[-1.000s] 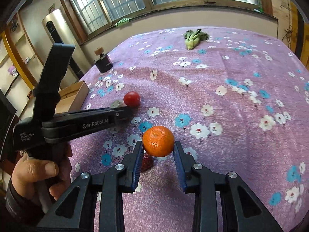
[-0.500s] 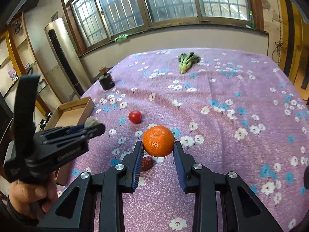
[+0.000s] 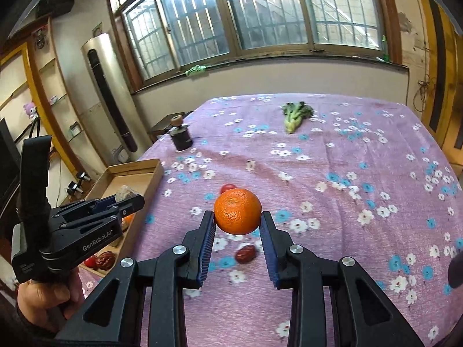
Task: Organize fruits
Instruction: 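Carry the pale chunk and orange into the tray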
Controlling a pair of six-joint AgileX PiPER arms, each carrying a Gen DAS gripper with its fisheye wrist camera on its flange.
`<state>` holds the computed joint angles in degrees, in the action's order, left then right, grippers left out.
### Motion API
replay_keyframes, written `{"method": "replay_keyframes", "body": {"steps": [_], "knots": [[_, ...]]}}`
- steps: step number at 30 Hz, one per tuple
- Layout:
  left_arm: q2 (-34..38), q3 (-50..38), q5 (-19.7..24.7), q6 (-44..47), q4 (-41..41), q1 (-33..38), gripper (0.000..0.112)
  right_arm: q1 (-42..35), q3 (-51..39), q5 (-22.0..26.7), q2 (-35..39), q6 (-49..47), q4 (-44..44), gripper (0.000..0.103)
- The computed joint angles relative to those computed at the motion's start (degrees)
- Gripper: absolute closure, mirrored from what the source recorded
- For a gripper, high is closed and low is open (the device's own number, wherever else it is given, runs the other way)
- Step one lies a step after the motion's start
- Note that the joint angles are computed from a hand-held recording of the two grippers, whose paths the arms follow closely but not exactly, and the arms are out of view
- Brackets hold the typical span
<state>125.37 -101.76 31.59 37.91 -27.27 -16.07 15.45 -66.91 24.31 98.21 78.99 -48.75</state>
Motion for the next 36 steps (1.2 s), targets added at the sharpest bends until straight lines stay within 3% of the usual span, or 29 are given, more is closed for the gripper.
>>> {"method": "replay_keyframes", "body": {"steps": [7, 18, 27, 36], "knots": [[-0.6, 0.8, -1.4, 1.0, -0.6, 2.7, 0.088, 2.8, -6.3, 3.5, 3.8, -5.6, 4.1, 0.071], [-0.4, -0.7, -5.5, -4.2, 5.3, 6.0, 0.088, 5.0, -16.0, 5.6, 8.7, -14.2, 10.1, 0.071], [3.3, -7.0, -2.0, -4.7, 5.3, 9.7, 0.088, 6.1, -25.4, 6.1, 14.4, -24.2, 18.7, 0.071], [10.8, -21.4, 6.0, -9.0, 7.2, 13.7, 0.088, 5.7, -36.9, 6.9, 21.7, -37.1, 32.1, 0.071]]}}
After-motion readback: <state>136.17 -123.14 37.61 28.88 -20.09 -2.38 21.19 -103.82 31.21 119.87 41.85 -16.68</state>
